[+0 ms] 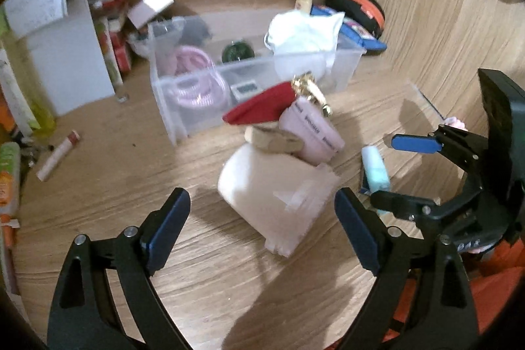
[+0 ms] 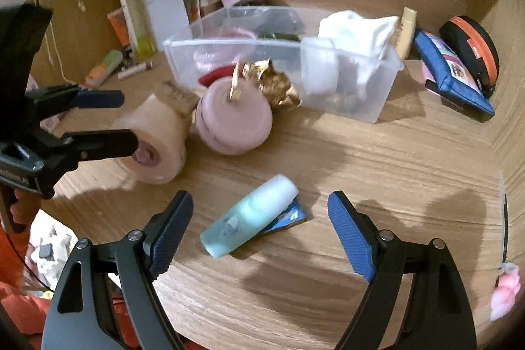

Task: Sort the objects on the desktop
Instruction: 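Withdraw both grippers from the box toward the remaining items, then grasp the beige plastic cup with the left gripper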

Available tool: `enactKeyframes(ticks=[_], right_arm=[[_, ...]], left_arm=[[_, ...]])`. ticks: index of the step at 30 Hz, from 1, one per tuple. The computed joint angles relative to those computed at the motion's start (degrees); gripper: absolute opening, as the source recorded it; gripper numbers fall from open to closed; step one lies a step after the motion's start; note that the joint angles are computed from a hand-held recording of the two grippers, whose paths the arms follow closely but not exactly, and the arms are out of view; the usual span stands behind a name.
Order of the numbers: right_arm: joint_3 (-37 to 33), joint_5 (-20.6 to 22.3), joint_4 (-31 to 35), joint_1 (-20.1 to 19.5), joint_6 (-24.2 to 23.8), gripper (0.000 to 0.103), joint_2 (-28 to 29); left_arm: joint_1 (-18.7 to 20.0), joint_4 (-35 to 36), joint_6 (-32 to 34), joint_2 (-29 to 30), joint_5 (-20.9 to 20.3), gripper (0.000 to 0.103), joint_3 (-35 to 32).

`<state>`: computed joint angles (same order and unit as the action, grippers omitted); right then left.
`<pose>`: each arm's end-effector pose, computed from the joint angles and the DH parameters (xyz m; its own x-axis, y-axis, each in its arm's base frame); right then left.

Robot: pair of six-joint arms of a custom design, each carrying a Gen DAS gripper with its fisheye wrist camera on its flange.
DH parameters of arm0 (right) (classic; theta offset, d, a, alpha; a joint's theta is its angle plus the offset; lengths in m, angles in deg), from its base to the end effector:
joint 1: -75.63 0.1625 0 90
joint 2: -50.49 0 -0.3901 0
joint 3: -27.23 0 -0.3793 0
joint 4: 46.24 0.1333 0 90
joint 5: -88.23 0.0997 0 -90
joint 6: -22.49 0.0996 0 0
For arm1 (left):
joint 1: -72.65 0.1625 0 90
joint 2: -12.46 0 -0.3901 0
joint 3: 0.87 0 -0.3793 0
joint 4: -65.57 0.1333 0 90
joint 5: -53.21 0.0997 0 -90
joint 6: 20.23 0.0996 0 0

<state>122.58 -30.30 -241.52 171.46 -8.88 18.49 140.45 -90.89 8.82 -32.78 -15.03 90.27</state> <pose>0.1496 -0.6216 0.0317 -0.7346 -0.1904 0.6512 -0.5364 0.7508 -0.3856 -0.0935 -0.6795 0.1155 -0.6229 0.6223 -0.4740 0.7507 0.6460 -0.1385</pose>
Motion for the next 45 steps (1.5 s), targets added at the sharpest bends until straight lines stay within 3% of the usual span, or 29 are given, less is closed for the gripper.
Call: enactKeyframes(ticks=[9, 14, 18, 27, 37, 42, 45], right_arm=[[-0.1, -2.15, -1.93, -0.3, -1.05, 0.079, 0.42], [0.65, -2.9, -2.62, -0.94, -0.79, 0.064, -0.7], [0.51, -3.35, -2.7, -1.26, -1.05, 0.053, -1.11], [-1.92, -1.35, 1.28, -0.77, -4.12, 0.053, -0.45], [-4.91, 1.67, 10.82, -1.35, -0.08, 0.057, 0.19], [-4.43, 2.82, 9.79, -1.1, -0.91, 0.076, 0.28], [-5.62, 1.8, 10.24, -0.63, -1.45, 0.078, 1.27]], left_arm=[[0.42, 2.33, 0.62, 3.29, -1.38, 0.09, -4.29], [0.54, 2.51, 0.29, 4.62, -2.28, 0.09, -5.84], [0.74, 4.09, -0.41, 5.43, -4.03, 0.073, -7.21], [1.06, 0.51, -2.29, 3.89, -3.42, 0.07, -4.59], [2.48, -2.74, -4.94, 0.77, -2.87, 0.07, -1.05], [2.99, -3.4, -5.48, 0.09, -3.28, 0.07, -0.38], [3.09, -3.97, -5.58, -0.29, -3.42, 0.07, 0.21]])
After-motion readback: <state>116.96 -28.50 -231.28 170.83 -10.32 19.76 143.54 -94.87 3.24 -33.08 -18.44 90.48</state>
